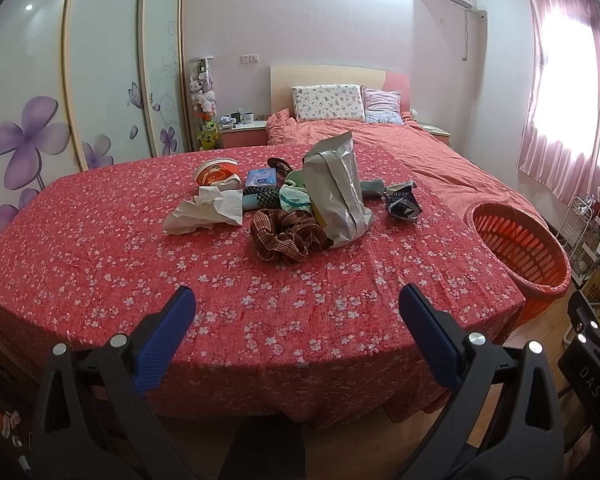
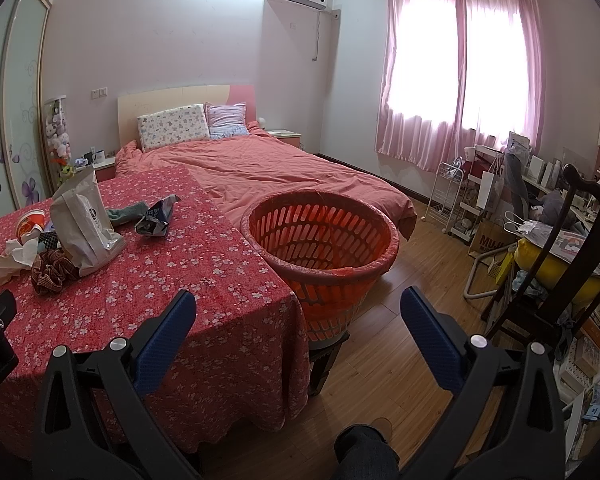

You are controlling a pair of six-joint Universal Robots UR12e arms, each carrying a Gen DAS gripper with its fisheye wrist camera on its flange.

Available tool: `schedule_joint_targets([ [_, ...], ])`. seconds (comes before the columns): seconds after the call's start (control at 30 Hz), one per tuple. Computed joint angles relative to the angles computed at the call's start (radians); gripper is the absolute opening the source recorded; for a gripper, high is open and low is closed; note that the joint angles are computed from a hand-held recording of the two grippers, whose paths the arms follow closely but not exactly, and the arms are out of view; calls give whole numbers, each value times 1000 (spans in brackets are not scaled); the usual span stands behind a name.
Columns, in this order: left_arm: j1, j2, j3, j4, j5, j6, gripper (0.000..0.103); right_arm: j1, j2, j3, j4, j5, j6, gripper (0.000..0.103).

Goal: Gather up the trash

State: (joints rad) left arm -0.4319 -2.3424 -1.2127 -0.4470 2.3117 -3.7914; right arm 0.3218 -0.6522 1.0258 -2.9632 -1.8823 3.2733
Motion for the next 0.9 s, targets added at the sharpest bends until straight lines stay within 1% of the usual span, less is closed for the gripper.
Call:
schedule_joint_targets([
  [0.73, -1, 2, -2, -3, 1, -3, 99, 1, 4, -7, 5, 0, 0, 101],
  [0.83, -7, -5, 10, -22, 7, -20, 99, 0, 7, -14, 14, 13, -4, 101],
  [0.9, 1, -2, 4, -26, 5, -27, 99, -4, 10, -20, 19, 39, -13, 101],
])
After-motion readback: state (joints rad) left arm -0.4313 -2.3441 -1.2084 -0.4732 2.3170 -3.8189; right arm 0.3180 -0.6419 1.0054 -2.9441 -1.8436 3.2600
